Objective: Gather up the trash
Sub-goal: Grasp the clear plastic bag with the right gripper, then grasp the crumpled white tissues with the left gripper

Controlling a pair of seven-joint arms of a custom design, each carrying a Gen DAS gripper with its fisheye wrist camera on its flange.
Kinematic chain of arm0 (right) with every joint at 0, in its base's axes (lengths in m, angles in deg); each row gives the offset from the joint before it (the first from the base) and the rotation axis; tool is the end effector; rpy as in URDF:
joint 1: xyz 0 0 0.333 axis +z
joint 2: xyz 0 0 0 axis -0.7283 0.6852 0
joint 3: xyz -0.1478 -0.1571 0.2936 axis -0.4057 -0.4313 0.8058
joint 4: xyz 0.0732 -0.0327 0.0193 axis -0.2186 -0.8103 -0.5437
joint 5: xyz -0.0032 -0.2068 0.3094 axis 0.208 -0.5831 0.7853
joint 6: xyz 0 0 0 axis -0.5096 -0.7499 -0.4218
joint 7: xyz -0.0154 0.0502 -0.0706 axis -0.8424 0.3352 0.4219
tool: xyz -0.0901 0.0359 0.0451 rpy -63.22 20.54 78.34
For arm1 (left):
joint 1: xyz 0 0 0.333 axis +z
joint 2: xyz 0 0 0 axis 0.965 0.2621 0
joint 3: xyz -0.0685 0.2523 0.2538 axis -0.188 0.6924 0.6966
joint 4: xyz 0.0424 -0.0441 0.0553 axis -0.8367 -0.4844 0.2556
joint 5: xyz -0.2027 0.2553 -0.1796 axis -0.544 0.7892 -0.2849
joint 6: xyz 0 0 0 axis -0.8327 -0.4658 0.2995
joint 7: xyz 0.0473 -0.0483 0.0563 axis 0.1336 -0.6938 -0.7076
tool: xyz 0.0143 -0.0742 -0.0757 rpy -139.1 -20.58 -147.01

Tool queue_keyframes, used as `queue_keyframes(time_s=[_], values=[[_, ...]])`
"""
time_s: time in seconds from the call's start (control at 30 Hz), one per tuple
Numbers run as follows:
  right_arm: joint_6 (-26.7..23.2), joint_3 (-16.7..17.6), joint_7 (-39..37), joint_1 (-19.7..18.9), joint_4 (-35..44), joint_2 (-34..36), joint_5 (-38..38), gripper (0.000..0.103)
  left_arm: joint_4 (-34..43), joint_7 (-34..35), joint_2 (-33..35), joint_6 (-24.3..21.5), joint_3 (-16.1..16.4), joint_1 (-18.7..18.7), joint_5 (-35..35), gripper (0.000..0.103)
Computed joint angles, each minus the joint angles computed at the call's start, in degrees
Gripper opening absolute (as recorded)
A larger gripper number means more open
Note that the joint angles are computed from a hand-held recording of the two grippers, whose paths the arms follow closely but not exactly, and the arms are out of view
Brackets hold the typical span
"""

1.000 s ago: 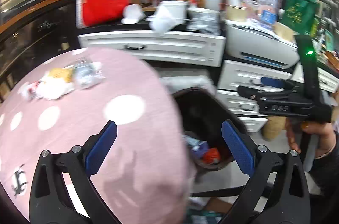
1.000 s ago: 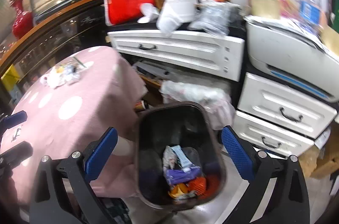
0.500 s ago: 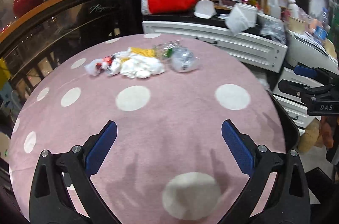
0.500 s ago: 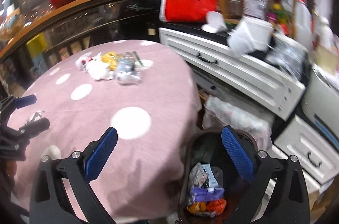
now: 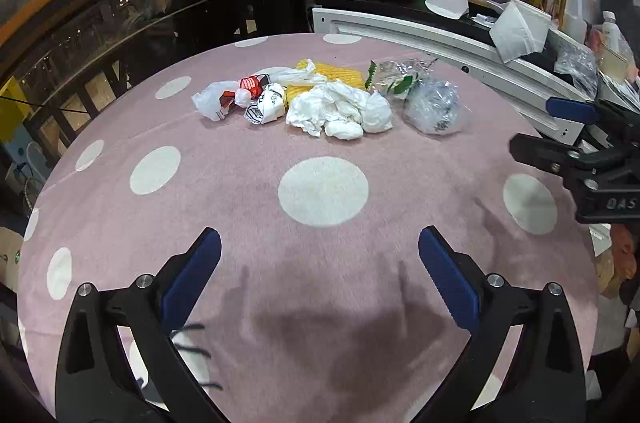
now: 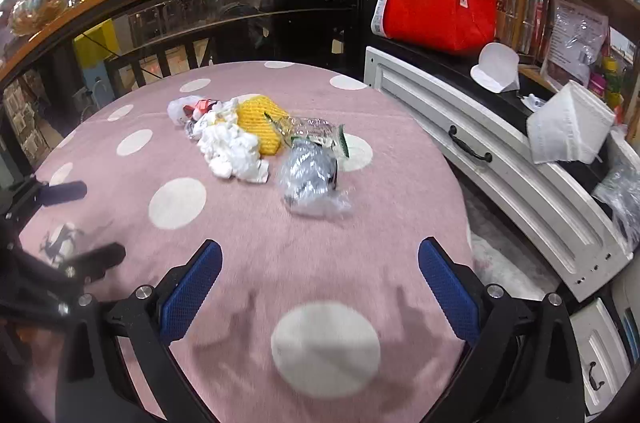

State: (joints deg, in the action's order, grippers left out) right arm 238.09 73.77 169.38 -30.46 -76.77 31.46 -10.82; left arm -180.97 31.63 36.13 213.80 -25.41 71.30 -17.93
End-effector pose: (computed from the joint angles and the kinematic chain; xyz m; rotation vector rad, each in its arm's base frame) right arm 0.5060 0.2345 0.6391 -1.7938 1.6745 -0.7307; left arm 0.5218 -0.0723 0.6473 -1.3844 2.1762 -0.7709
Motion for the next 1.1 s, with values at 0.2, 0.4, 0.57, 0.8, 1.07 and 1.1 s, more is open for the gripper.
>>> queue_keyframes(time_s=[0.2,0.4,0.57,0.8,1.07,1.1], values=[[-2.95,-1.83,-7.38,0.91,8.69,7.70,9.43,0.080,4.86,-3.07,4.94,0.74,-1.30,0.71,4.32,0.097],[-4.94,-3.30,-10.95,1.73,12.86,11.67,12.83,0.040,10.54,-4.84,9.71,-2.20,-1.76,1.44,2.71,0.097],[-2.95,-3.75,-12.02,2.01,9.90,9.68,13.86,0.036,12.63,-4.46,11.50,-2.92,-2.56,1.77,0.74,0.097],[-0.86,-3.28,-10.61,1.53,5.44,5.62,12.83,0.036,17.53,-8.10,14.66,-4.72,-3.62,1.27,0.07,0.097],[1.99,-2.09,-8.15,0.16,-0.42,0.44,12.29,0.036,24.54,-19.43,20.35,-7.84,-4.33,-0.93,6.46,0.097],[2.12,-1.90,-7.99,0.01,-0.72,0.11,12.36,0.036,25.15,-21.38,20.95,-7.95,-4.16,-1.27,7.73,0.097]])
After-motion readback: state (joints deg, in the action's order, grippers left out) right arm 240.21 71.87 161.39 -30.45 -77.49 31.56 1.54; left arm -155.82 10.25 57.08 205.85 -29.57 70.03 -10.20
